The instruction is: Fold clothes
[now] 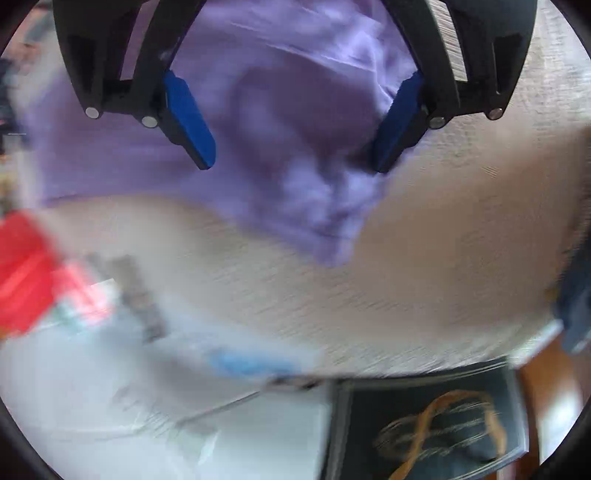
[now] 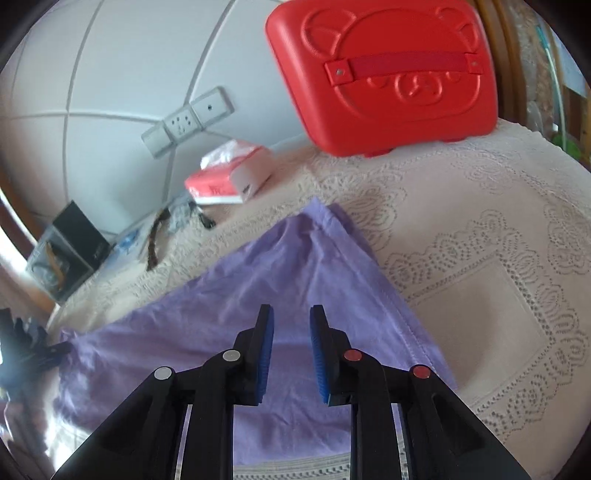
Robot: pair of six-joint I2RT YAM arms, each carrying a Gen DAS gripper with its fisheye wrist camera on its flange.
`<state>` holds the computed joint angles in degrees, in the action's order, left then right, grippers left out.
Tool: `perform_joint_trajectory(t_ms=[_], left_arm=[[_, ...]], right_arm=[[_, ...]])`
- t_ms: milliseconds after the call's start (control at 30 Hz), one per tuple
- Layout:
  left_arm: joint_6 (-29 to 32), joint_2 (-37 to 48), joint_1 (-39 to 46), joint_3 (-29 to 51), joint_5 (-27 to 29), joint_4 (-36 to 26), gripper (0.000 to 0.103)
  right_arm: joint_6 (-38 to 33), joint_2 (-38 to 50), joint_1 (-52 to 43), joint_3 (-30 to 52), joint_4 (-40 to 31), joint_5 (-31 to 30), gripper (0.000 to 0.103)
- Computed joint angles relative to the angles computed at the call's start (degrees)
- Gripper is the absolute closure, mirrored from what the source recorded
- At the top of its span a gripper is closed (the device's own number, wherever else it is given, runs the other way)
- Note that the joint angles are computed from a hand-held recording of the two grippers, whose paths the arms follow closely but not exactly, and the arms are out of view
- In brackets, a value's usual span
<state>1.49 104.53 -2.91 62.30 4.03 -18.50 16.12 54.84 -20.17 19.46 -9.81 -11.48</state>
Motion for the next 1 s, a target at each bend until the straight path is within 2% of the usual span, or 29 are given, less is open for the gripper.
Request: perform_joint_trajectory(t_ms=[33,100,200,233,267,300,367,433,467,500,533,567,600,733,833,900,1000], left_arm=[[-0.26,0.09,0.09,-0.09,-0.99,0.46,0.019],[-0.99,0.13,1.35,0.7,0.11,-0.63,0.025],[-1.97,-0.57,2.9,1.59,2.26,-2.47,0.052],[-2.26,-1.39,2.84,1.32,1.65,-2.44,0.068],[-2.5,-2.53,2.68,0.77,0.57,-2.16,0.075],[-2.5,-3.77,3.09,0.28,1.59,-2.05,0.076],[-2.35,-6.26,4.5,-0.52,5.8,-2.09,0.076],[-0.92,-7.27,5.92,0.04,12.05,-4.65,0.075],[-0.62,-7.32,5.88,0.42,13.18,-5.77,0.068],[-0.62,-7.25,5.47,0.76,13.22,-6.64,0.06],[-0.64,-7.17,5.06,1.1,13.27,-7.5,0.04],[-0.78,-7.19,4.2,1.12,11.8,-7.85,0.026],[-0.84,-7.36,3.31,0.88,10.06,-7.79,0.024],[-0.59,-8.44,1.49,0.05,6.03,-8.14,0.024],[-1.15,-10.2,2.07,-2.09,5.25,-8.41,0.024],[2.07,-12.56,3.33,-5.9,7.03,-8.51,0.024],[7.56,-15.43,5.46,-12.01,5.22,-8.41,0.024]], right_arm=[[-0.09,1.14,0.46,0.16,0.15,0.73,0.082],[-0.17,5.03,0.59,1.18,-0.3,2.96,0.082],[-1.11,6.67,-1.48,1.67,-0.8,3.2,0.087],[-1.12,6.5,-1.97,1.67,-1.12,3.28,0.088],[-1.26,6.44,-1.82,1.61,-1.14,4.2,0.091],[-1.39,6.4,-1.6,1.54,-1.13,5.18,0.093],[-1.15,6.06,-0.22,1.59,-1.51,9.24,0.093],[-0.84,4.32,1.92,1.3,-1.78,14.03,0.092],[-0.73,3.49,3.0,1.16,-1.93,16.43,0.09],[-0.61,2.03,1.65,0.69,-1.61,13.73,0.089],[-0.41,0.98,-0.29,0.27,-1.17,9.88,0.087],[-0.08,0.53,-1.83,0.25,-1.36,7.06,0.078],[0.43,0.68,-2.45,0.94,-2.76,6.62,0.069],[1.57,-0.51,-3.53,3.93,-8.86,7.21,0.055],[0.28,-3.22,-5.44,6.06,-14.04,5.43,0.044],[-0.8,-5.39,-7.98,7.05,-17.61,2.7,0.028],[-2.44,-11.19,-14.45,6.5,-23.33,-2.45,0.028]])
